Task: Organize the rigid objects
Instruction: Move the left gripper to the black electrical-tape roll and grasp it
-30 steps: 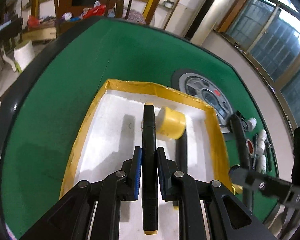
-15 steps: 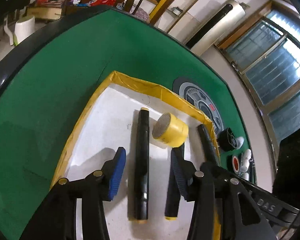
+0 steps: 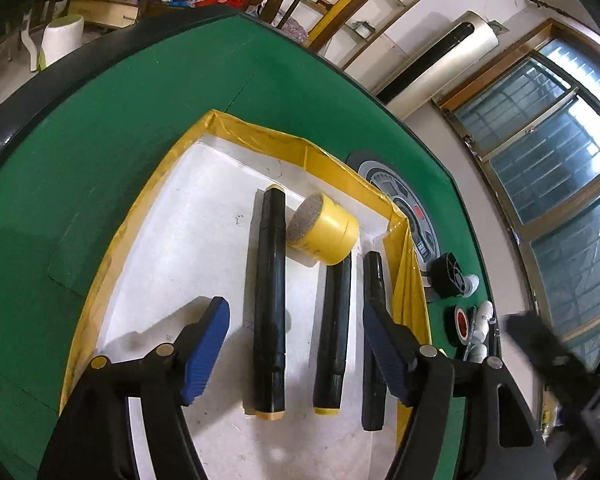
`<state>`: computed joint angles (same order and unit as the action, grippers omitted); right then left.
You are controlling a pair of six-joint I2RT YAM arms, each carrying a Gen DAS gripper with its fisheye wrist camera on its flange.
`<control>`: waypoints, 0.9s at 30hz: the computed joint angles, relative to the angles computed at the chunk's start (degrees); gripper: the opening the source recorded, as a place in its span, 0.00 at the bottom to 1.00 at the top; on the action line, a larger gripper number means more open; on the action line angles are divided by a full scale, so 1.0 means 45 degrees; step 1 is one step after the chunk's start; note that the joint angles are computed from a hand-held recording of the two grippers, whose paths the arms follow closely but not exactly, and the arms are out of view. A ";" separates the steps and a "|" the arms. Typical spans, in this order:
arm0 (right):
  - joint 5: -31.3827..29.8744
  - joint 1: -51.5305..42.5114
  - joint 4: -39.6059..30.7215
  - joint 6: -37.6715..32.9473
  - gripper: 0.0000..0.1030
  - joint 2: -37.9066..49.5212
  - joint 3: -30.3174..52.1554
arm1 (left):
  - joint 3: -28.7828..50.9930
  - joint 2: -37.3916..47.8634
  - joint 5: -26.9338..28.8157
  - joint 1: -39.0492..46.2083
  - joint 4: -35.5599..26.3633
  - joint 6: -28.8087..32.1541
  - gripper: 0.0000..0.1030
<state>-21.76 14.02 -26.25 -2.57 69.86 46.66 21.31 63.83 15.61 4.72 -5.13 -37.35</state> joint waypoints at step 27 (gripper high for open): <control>-0.4114 -1.2177 0.3583 -0.2544 1.00 0.7379 0.3593 | 0.7834 0.5783 -0.6022 -1.0160 -0.3030 -0.1770 0.96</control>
<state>-40.28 -40.77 -10.13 -14.01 103.07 62.83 56.57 89.85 -11.50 -41.00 -18.76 -45.31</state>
